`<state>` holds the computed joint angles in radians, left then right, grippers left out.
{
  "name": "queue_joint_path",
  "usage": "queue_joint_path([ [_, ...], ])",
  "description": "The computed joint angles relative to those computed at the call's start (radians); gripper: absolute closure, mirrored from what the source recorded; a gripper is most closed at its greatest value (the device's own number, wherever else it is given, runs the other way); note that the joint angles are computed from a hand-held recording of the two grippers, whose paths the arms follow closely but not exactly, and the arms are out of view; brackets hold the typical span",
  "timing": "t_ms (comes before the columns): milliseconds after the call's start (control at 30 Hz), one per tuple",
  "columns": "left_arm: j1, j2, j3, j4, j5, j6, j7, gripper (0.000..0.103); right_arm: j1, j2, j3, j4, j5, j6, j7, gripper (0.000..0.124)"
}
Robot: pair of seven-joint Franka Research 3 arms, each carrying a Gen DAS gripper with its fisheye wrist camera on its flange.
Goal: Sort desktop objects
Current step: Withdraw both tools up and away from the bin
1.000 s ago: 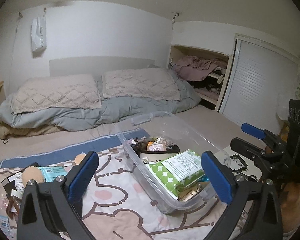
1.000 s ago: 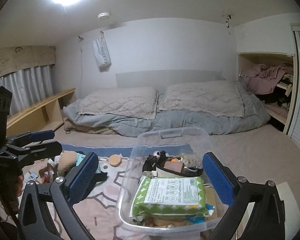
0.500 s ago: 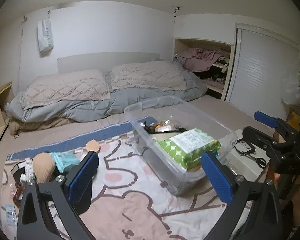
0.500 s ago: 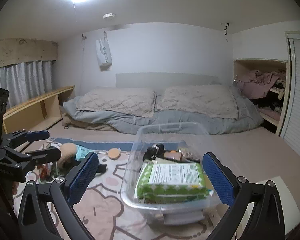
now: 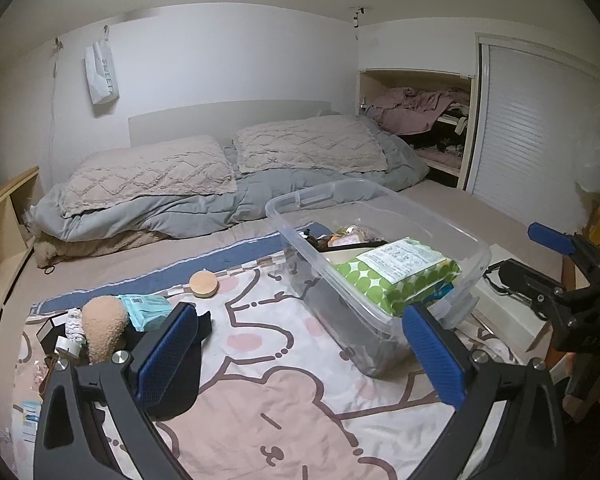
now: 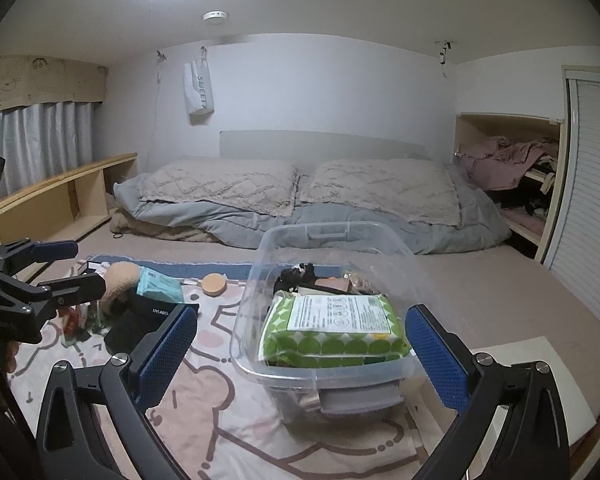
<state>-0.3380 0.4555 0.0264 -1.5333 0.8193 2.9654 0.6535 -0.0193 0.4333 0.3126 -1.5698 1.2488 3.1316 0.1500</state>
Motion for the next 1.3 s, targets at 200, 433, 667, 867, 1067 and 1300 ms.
queue_joint_path([
  [200,-0.015,0.009,0.016,0.005,0.023,-0.01,-0.01,0.0,0.02,0.001,-0.015,-0.014,-0.058,0.024,0.042,0.021],
  [433,-0.02,0.009,0.021,0.002,0.06,-0.019,-0.031,0.0,0.033,0.007,-0.03,-0.041,-0.215,0.037,0.184,0.021],
  [667,-0.011,0.02,-0.002,0.019,0.056,-0.063,-0.005,0.0,0.0,0.008,0.003,-0.058,-0.317,0.051,0.279,0.021],
  [867,-0.016,0.021,0.005,0.017,0.068,-0.053,-0.02,0.0,-0.026,0.007,0.025,-0.073,-0.397,0.054,0.354,0.021],
  [1067,-0.019,0.02,0.008,0.015,0.085,-0.052,-0.038,0.0,-0.031,0.007,0.026,-0.087,-0.475,0.065,0.424,0.021],
  [1300,-0.018,0.018,0.008,0.015,0.089,-0.046,-0.05,0.0,-0.054,0.005,0.05,-0.109,-0.559,0.083,0.488,0.021],
])
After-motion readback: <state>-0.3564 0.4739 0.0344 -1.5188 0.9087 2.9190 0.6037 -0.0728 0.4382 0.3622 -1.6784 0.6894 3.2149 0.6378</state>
